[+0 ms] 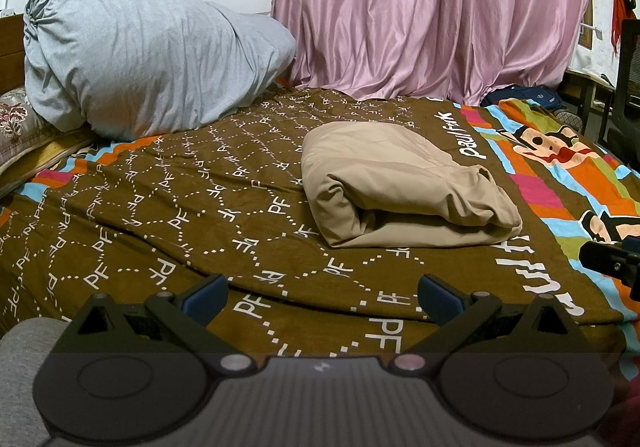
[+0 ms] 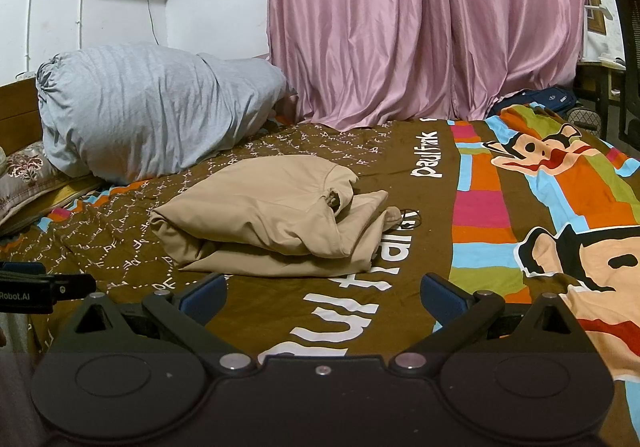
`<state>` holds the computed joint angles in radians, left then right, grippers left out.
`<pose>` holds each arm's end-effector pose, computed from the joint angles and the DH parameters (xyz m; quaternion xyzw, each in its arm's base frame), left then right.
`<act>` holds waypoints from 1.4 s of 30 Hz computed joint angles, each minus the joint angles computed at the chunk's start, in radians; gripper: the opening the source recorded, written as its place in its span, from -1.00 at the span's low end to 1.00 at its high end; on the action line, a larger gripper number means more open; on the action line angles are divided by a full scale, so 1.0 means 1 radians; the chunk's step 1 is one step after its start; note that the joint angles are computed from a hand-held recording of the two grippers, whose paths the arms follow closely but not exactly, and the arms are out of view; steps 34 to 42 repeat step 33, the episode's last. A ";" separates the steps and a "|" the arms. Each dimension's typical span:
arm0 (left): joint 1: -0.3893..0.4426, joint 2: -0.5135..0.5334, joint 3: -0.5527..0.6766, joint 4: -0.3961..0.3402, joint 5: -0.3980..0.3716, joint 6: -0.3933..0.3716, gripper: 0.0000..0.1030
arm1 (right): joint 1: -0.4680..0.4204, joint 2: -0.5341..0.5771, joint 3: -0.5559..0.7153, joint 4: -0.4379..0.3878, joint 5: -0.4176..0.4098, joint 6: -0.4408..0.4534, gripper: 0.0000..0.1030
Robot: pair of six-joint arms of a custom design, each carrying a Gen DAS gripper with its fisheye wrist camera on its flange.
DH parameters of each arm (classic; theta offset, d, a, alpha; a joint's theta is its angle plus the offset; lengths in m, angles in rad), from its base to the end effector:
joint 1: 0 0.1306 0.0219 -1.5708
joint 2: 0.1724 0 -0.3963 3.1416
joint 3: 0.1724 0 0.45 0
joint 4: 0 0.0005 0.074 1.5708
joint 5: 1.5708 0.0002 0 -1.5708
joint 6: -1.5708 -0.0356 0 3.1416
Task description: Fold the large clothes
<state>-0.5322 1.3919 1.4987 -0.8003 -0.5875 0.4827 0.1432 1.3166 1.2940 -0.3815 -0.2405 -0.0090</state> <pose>0.4805 -0.2607 0.5085 -0.1015 0.8693 0.0315 0.4827 0.5325 0.0848 0.4725 -0.1215 0.8223 0.1414 0.5376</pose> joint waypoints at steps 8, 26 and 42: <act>-0.001 0.000 0.000 0.000 0.000 0.000 0.99 | 0.000 -0.001 -0.005 0.004 0.005 -0.002 0.99; 0.006 0.019 0.020 -0.057 -0.016 -0.006 0.99 | 0.009 0.006 0.001 -0.023 0.042 -0.009 0.99; 0.010 0.020 0.021 -0.054 -0.015 -0.023 0.99 | 0.015 0.014 0.018 -0.043 0.051 -0.006 0.99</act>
